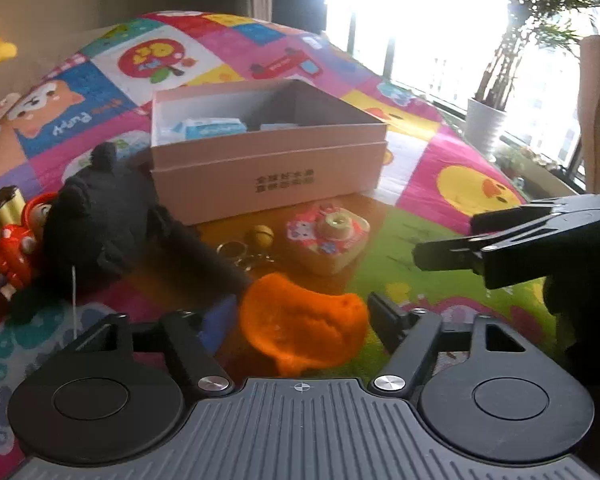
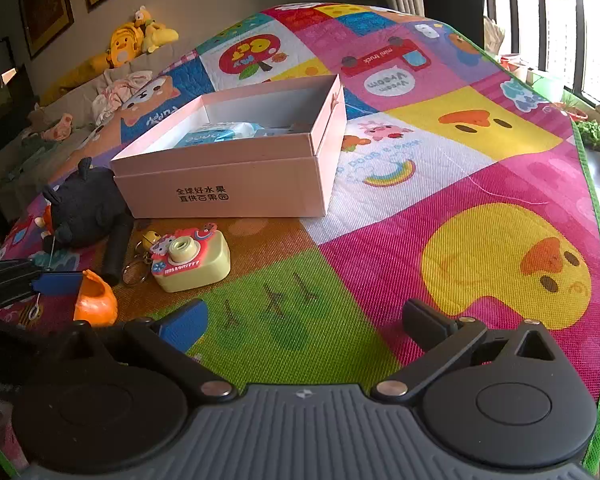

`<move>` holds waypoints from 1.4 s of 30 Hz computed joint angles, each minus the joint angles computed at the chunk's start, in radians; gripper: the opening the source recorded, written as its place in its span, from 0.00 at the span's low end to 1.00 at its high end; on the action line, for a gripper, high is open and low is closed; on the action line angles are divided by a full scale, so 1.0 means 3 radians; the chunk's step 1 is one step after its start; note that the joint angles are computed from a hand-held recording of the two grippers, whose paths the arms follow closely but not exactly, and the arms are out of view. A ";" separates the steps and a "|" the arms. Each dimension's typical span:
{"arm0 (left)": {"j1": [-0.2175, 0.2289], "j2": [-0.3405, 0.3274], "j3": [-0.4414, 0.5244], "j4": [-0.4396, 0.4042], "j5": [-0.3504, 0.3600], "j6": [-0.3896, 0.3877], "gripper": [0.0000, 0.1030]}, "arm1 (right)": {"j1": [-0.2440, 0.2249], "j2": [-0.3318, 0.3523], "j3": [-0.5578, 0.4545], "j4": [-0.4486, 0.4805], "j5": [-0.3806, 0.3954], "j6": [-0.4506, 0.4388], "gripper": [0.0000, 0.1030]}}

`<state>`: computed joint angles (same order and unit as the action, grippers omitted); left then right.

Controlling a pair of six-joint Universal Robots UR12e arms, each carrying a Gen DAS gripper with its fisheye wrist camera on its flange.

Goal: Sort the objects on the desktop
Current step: 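Reach the left tool to the orange lid while the right tool grasps the Hello Kitty toy, then lift the orange lid into the box with the left tool while the right tool drops the toy in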

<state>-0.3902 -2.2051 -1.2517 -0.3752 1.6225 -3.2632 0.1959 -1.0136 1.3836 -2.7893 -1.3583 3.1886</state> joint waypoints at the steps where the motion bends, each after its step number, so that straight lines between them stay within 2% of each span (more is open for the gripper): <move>1: -0.0004 0.0008 -0.0012 0.0006 0.0035 0.0006 0.62 | 0.0001 0.0000 -0.0001 0.0003 -0.0004 -0.0003 1.00; 3: -0.0017 0.0034 -0.0048 0.0013 0.0154 -0.0002 0.61 | 0.0006 0.0001 -0.0005 0.0011 -0.0026 -0.0021 1.00; 8: -0.0103 0.0120 -0.0161 -0.0114 0.0862 -0.0194 0.61 | 0.0058 0.0009 -0.0046 0.0091 -0.0174 -0.0203 1.00; 9: -0.0103 0.0143 -0.0194 -0.0140 0.0913 -0.0263 0.63 | 0.0061 0.0011 -0.0057 0.0115 -0.0129 -0.0281 1.00; 13: -0.0084 0.0189 -0.0292 -0.0066 0.0913 -0.0430 0.72 | 0.0095 0.0061 -0.0193 0.0324 0.0097 -0.0460 1.00; 16: -0.0070 0.0194 -0.0313 -0.0015 0.0847 -0.0439 0.76 | 0.0181 0.0163 -0.0393 0.0492 -0.0020 -0.0625 0.98; 19: -0.0068 0.0195 -0.0328 0.0026 0.0815 -0.0447 0.78 | 0.0225 0.0247 -0.0531 0.0523 -0.0088 -0.0686 0.90; 22: -0.0061 0.0203 -0.0355 0.0074 0.0779 -0.0453 0.80 | 0.0241 0.0306 -0.0661 0.0617 -0.0085 -0.0683 0.77; 24: -0.0055 0.0207 -0.0363 0.0089 0.0754 -0.0462 0.82 | 0.0246 0.0309 -0.0687 0.0648 -0.0077 -0.0696 0.56; 25: -0.0053 0.0209 -0.0367 0.0095 0.0739 -0.0465 0.83 | 0.0249 0.0305 -0.0692 0.0666 -0.0081 -0.0702 0.54; 29: -0.0058 0.0213 -0.0376 0.0138 0.0738 -0.0422 0.84 | 0.0228 0.0233 -0.0615 0.0735 -0.0021 -0.0728 0.54; 32: -0.0072 0.0203 -0.0362 0.0176 0.0727 -0.0270 0.84 | 0.0198 0.0127 -0.0487 0.0775 0.0023 -0.0789 0.54; 37: -0.0074 0.0151 -0.0254 0.0076 0.0720 -0.0166 0.80 | 0.0129 -0.0070 -0.0248 0.0739 0.0112 -0.0880 0.54; 40: -0.0051 0.0132 -0.0199 -0.0063 0.0676 -0.0246 0.75 | 0.0104 -0.0171 -0.0102 0.0663 0.0141 -0.0929 0.54; 41: -0.0048 0.0135 -0.0202 -0.0057 0.0678 -0.0265 0.72 | 0.0098 -0.0205 -0.0048 0.0623 0.0147 -0.0935 0.54; 42: -0.0050 0.0138 -0.0202 -0.0056 0.0695 -0.0251 0.58 | 0.0092 -0.0229 -0.0007 0.0590 0.0157 -0.0936 0.54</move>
